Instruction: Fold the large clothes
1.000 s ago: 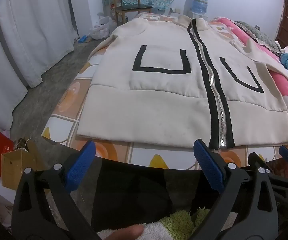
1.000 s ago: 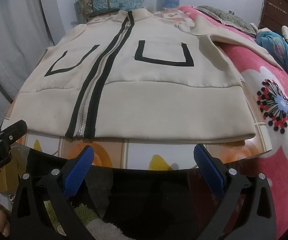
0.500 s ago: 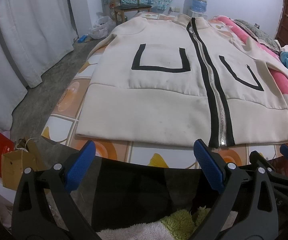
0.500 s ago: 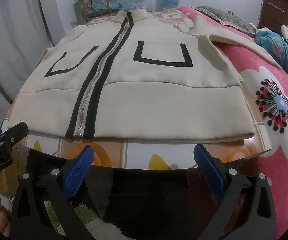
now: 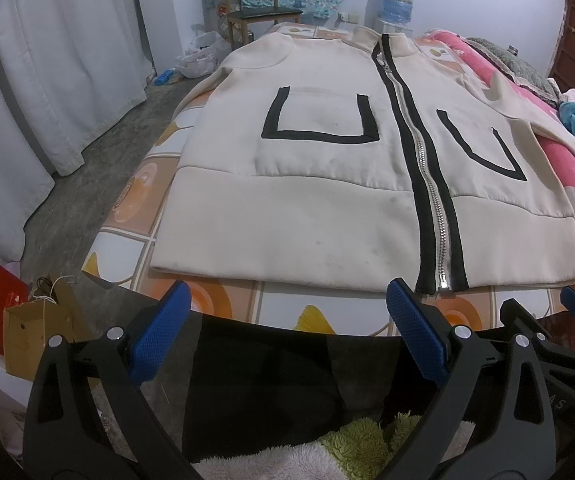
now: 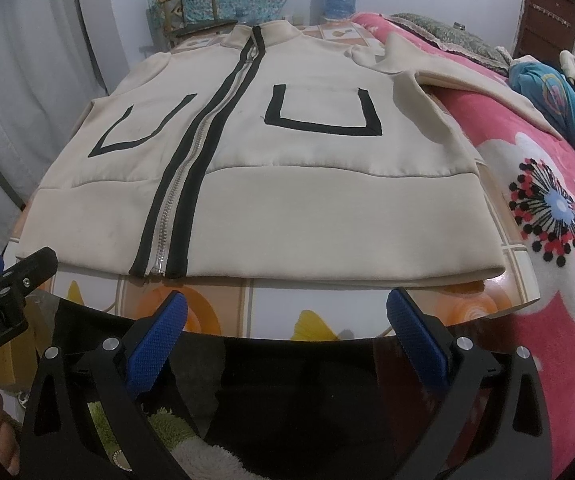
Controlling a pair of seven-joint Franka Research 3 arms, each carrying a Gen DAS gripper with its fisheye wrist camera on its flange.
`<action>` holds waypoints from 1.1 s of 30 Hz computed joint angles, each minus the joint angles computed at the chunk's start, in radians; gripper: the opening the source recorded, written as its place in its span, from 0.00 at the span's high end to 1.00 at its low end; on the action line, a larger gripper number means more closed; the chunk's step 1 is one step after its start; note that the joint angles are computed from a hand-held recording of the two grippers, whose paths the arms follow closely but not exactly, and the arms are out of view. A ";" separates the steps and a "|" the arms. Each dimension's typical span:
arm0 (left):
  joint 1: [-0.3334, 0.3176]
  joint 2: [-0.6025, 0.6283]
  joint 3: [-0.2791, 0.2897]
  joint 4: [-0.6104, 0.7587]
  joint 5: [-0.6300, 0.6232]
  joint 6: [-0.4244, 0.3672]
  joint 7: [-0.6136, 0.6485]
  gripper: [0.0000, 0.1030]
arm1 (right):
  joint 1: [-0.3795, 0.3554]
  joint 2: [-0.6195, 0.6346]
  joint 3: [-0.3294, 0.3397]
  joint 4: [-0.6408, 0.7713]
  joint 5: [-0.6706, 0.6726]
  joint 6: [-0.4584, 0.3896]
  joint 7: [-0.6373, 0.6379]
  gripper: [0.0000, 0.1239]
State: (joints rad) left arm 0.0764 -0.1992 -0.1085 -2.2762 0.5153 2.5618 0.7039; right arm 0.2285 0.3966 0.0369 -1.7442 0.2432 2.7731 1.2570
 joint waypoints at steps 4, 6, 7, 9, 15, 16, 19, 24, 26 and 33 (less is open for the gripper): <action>0.000 0.000 0.001 0.000 -0.002 0.002 0.003 0.08 | 0.000 -0.001 0.000 0.000 0.000 0.000 -0.002 0.21; 0.000 0.000 0.001 0.000 -0.004 0.001 0.004 0.08 | 0.000 -0.003 0.000 0.000 0.001 0.000 -0.004 0.21; 0.000 0.000 0.001 0.001 -0.003 0.000 0.003 0.08 | 0.001 -0.003 -0.001 0.001 0.000 0.000 -0.002 0.21; 0.000 0.000 0.002 0.001 -0.004 0.001 0.004 0.08 | 0.002 -0.002 -0.001 0.000 0.000 0.001 0.000 0.21; 0.000 0.000 0.001 0.001 -0.004 0.000 0.003 0.08 | 0.002 -0.003 -0.001 -0.001 0.000 0.001 -0.001 0.21; 0.000 0.001 0.001 0.001 -0.006 0.000 0.005 0.08 | 0.002 -0.003 -0.001 -0.001 -0.001 0.001 0.000 0.21; 0.000 0.000 0.002 0.001 -0.005 0.001 0.005 0.08 | 0.002 -0.004 -0.002 -0.002 -0.001 0.003 0.000 0.21; 0.001 0.001 0.001 0.001 -0.002 -0.001 0.002 0.08 | 0.002 -0.001 -0.001 0.006 0.000 -0.006 0.004 0.21; 0.001 0.000 0.002 0.001 -0.005 -0.003 0.002 0.08 | 0.002 0.001 -0.002 0.011 -0.001 -0.011 0.005 0.21; 0.002 0.000 0.004 0.000 -0.011 -0.003 0.008 0.08 | 0.004 0.001 -0.003 0.011 -0.004 -0.009 0.007 0.21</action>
